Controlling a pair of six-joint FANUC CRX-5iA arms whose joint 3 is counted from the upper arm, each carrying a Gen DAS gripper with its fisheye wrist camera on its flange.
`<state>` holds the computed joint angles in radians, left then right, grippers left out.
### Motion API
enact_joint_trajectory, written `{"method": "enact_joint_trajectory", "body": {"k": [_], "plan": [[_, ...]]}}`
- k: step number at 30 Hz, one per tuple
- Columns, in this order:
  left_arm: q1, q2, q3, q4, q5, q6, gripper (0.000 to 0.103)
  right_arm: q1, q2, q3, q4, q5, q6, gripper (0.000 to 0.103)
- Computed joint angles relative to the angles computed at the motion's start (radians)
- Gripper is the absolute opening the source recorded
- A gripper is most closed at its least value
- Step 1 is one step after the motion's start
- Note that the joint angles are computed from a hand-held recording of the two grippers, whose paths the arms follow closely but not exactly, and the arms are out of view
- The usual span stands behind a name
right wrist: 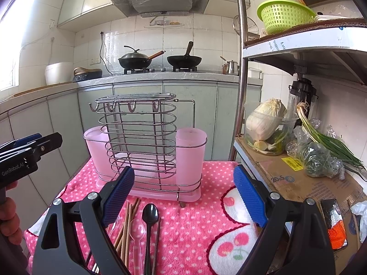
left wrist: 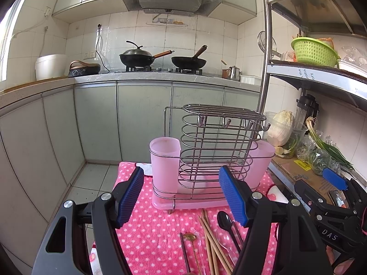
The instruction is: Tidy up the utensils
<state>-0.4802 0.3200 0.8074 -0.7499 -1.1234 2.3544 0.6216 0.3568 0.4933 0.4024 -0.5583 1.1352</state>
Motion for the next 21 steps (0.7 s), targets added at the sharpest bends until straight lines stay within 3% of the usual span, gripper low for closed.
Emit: {"method": "enact_joint_trajectory", "body": {"k": [21], "plan": [[0.01,0.01,0.012,0.019,-0.011,-0.016,0.067,0.001,0.006,0.02,-0.03,-0.019,0.028,0.089]]}}
